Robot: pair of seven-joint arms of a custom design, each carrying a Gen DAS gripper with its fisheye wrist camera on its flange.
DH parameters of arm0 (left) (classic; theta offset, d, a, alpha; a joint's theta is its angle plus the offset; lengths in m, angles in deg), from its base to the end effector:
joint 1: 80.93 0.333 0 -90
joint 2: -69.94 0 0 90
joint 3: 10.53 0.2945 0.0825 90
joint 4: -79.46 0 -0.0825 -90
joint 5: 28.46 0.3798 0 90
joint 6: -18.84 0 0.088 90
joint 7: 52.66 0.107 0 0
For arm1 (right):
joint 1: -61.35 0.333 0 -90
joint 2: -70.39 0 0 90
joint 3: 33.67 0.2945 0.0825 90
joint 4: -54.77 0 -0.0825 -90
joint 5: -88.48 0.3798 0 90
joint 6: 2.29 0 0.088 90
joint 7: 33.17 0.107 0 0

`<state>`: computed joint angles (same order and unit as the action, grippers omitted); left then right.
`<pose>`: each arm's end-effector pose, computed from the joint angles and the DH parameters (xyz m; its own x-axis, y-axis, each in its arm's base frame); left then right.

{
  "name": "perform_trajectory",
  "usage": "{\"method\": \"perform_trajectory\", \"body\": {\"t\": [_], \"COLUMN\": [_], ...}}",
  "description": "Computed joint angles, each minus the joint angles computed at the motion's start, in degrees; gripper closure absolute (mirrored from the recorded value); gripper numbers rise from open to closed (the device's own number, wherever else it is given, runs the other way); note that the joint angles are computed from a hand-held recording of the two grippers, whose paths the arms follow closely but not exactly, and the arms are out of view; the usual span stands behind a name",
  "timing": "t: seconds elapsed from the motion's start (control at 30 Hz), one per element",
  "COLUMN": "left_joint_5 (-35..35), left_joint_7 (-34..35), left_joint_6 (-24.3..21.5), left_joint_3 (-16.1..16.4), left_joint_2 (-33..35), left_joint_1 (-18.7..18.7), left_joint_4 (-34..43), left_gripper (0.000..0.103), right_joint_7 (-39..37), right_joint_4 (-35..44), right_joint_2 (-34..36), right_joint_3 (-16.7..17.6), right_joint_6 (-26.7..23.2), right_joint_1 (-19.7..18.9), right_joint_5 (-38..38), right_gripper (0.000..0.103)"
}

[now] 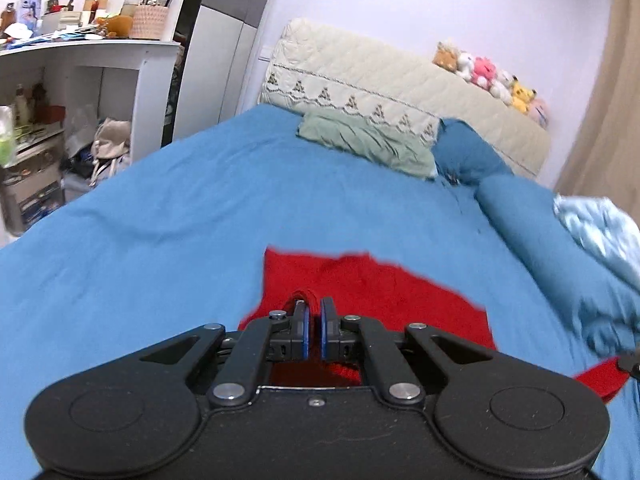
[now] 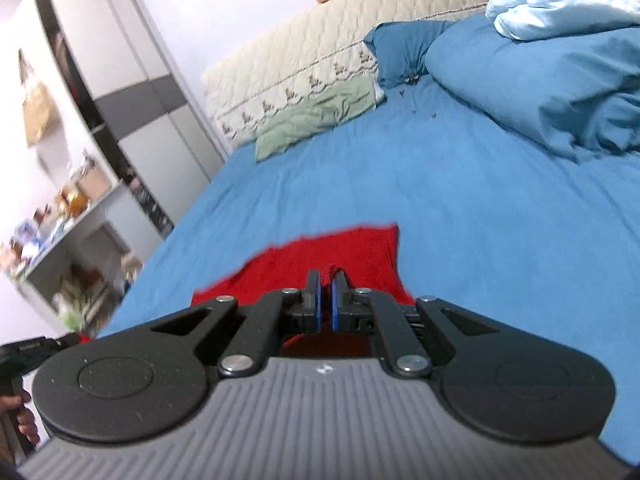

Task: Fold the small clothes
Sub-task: 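Grasp the sweater hem with both tools and lift it toward the collar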

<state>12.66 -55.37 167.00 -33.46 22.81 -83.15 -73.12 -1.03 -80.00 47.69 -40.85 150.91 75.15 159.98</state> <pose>0.3325 -0.1823 0.5219 0.4713 -0.8264 0.3081 -0.3394 -0.4923 -0.8015 0.4759 0.0215 0.5255 0.3594 -0.8273 -0.4317 -0.6057 0.1451 -0.7824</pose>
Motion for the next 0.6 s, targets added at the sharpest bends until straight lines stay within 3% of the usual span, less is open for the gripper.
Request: {"method": "perform_trajectory", "body": {"t": [0.13, 0.27, 0.37, 0.5, 0.6], "left_joint_5": [10.2, 23.8, 31.1, 32.6, 30.2], "left_joint_7": [-6.0, -14.8, -19.7, -18.1, -13.2], "left_joint_6": [8.3, 8.8, 8.9, 7.0, 5.5], "left_joint_3": [-2.0, -4.3, -3.2, -0.1, 2.1], "left_joint_2": [14.6, 29.3, 40.0, 49.0, 52.6], "left_joint_1": [13.6, 21.3, 22.9, 21.0, 19.2], "left_joint_4": [9.7, 19.5, 25.8, 31.5, 34.9], "left_gripper": [0.098, 0.098, 0.098, 0.098, 0.098], "right_joint_7": [1.9, 8.3, 16.0, 28.4, 32.6], "right_joint_4": [16.2, 33.5, 45.6, 60.4, 67.9], "right_joint_2": [17.0, 34.8, 47.4, 61.0, 66.8], "right_joint_3": [3.0, 6.4, 7.4, 6.5, 6.9], "right_joint_6": [4.0, 5.8, 6.2, 4.8, 3.5], "right_joint_1": [0.6, -1.1, -1.3, -0.9, -1.3], "right_joint_5": [-0.3, -3.7, -9.6, -18.0, -22.6], "right_gripper": [0.083, 0.083, 0.083, 0.083, 0.083]}}
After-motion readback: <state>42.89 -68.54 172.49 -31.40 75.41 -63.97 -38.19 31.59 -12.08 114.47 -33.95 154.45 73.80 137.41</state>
